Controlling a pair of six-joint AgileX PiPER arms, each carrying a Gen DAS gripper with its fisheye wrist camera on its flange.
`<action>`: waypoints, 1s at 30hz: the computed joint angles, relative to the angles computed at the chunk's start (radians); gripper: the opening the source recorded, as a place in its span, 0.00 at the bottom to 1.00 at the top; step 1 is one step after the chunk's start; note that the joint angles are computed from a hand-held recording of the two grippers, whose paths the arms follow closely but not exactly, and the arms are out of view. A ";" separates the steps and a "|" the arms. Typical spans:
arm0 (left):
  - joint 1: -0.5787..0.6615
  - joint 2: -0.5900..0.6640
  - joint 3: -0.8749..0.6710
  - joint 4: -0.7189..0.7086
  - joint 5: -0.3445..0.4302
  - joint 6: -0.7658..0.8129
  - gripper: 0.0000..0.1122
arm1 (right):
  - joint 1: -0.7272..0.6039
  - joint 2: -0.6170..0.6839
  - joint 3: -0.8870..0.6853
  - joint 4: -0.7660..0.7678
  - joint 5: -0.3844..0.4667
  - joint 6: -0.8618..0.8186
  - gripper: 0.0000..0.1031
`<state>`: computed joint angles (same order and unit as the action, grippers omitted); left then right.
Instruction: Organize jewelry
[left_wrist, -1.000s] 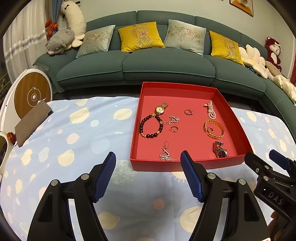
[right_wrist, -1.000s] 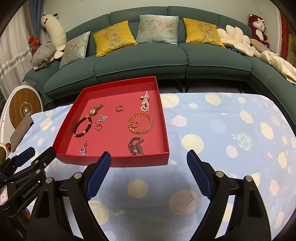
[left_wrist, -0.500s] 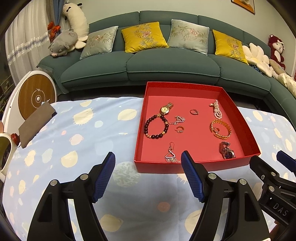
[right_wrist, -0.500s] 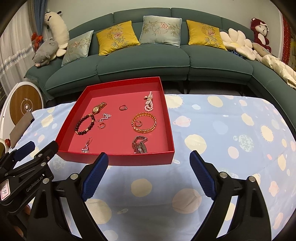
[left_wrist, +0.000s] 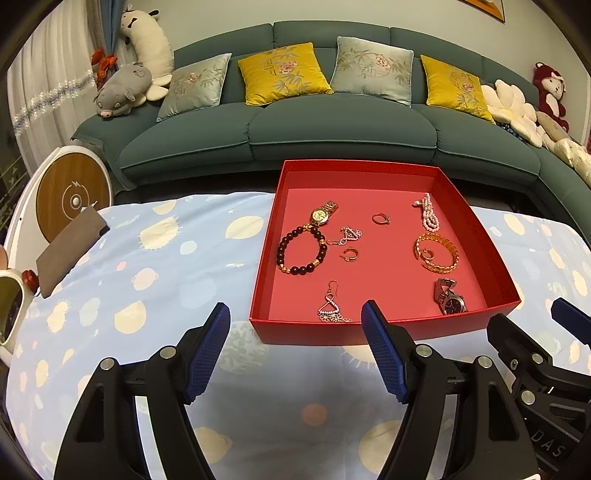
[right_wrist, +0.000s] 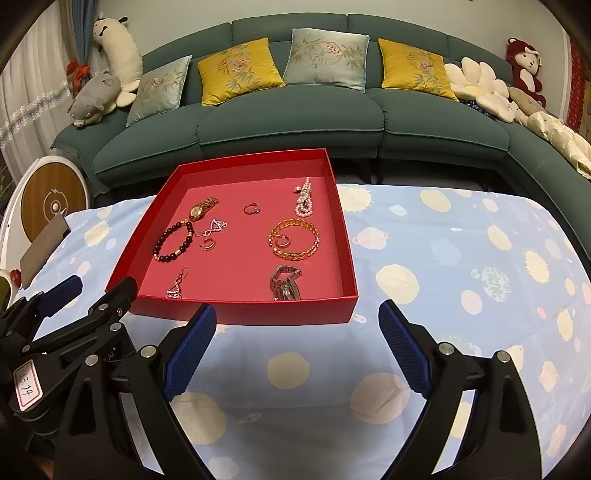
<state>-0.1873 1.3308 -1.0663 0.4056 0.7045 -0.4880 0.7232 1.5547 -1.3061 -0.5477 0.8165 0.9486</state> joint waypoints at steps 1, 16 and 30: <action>0.003 0.001 -0.001 -0.004 -0.001 0.005 0.63 | 0.001 0.000 -0.001 0.003 0.001 -0.001 0.84; -0.010 0.003 0.003 0.040 0.007 -0.039 0.63 | 0.009 0.001 0.000 -0.010 0.004 0.015 0.84; -0.015 0.000 0.006 0.055 0.020 -0.057 0.63 | 0.029 0.003 0.015 -0.084 0.011 0.086 0.90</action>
<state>-0.2018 1.3304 -1.0599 0.4602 0.7244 -0.5450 0.7521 1.5576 -1.2910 -0.6320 0.8279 1.0346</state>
